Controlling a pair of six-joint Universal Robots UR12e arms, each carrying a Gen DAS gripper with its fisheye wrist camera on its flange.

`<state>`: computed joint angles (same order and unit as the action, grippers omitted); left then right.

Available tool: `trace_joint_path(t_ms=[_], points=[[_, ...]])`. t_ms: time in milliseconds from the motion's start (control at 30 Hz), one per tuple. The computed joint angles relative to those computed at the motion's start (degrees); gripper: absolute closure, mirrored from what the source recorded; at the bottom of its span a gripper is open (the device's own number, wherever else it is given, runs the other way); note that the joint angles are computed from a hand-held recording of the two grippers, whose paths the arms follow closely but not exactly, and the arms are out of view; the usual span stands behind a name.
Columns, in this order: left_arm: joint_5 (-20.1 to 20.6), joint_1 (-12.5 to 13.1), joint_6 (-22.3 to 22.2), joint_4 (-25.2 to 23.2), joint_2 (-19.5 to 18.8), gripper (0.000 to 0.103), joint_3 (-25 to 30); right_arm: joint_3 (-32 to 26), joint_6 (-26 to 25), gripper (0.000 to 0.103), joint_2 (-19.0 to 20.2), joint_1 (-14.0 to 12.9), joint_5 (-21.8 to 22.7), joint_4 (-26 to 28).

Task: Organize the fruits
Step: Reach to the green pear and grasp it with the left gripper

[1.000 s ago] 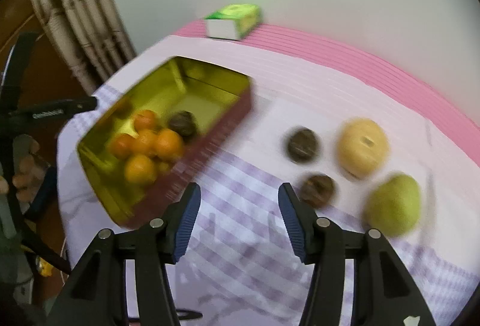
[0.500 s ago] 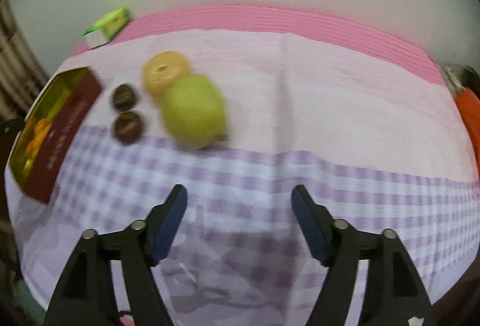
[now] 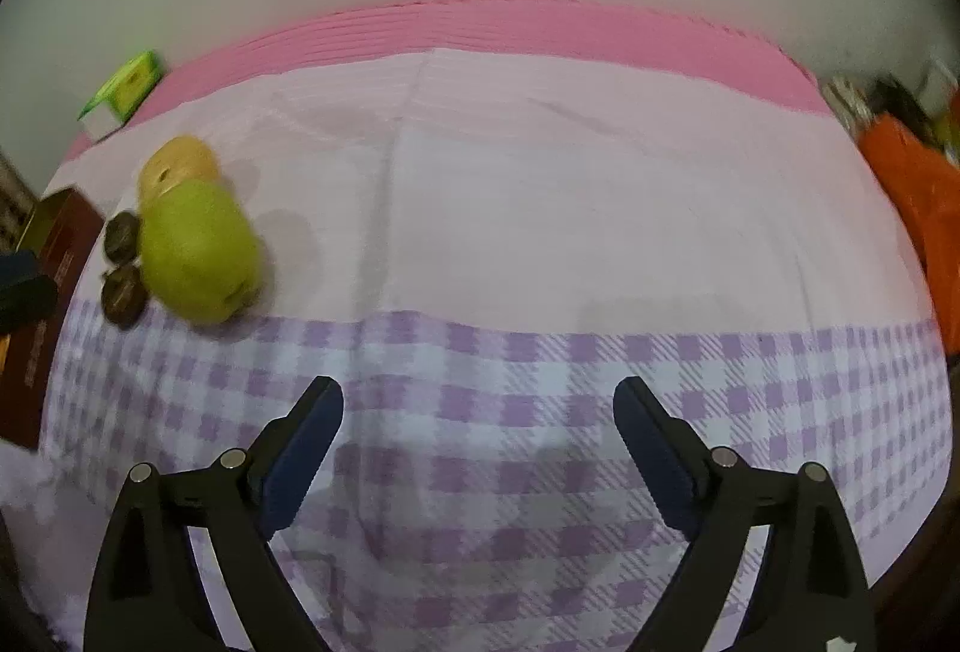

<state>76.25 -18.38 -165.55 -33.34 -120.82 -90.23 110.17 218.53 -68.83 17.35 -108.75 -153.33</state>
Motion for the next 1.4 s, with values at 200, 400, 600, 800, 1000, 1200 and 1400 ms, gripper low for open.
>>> trace_joint_path(t_ms=[200,400,600,800,1000,1200,1400], points=[[-2.45,-1.40,-4.11,-7.10,-2.45,0.023,4.74,1.23,1.99,0.013,-0.68,-1.58,2.41,-1.40],[-1.81,-2.63,-8.18,-10.99,-4.47,0.023,8.00,1.37,3.00,0.012,-0.80,-2.28,3.68,-1.16],[-0.26,-3.24,-10.28,-13.49,-6.21,0.023,9.95,1.80,3.84,0.012,-1.08,-2.78,5.15,-1.86],[0.88,-3.64,-10.48,-13.96,-7.09,0.024,10.58,1.92,3.60,0.012,-1.10,-2.94,5.45,-2.12],[2.66,-4.21,-9.24,-12.16,-7.38,0.034,10.46,1.63,3.50,0.012,-0.85,-3.13,5.47,-1.78],[2.20,-4.06,-7.31,-10.45,-7.13,0.035,9.48,1.42,3.35,0.012,-0.66,-3.04,5.29,-1.46],[2.17,-3.93,-5.32,-10.11,-6.26,0.035,8.07,1.48,3.26,0.012,-0.49,-2.81,4.55,-1.92]])
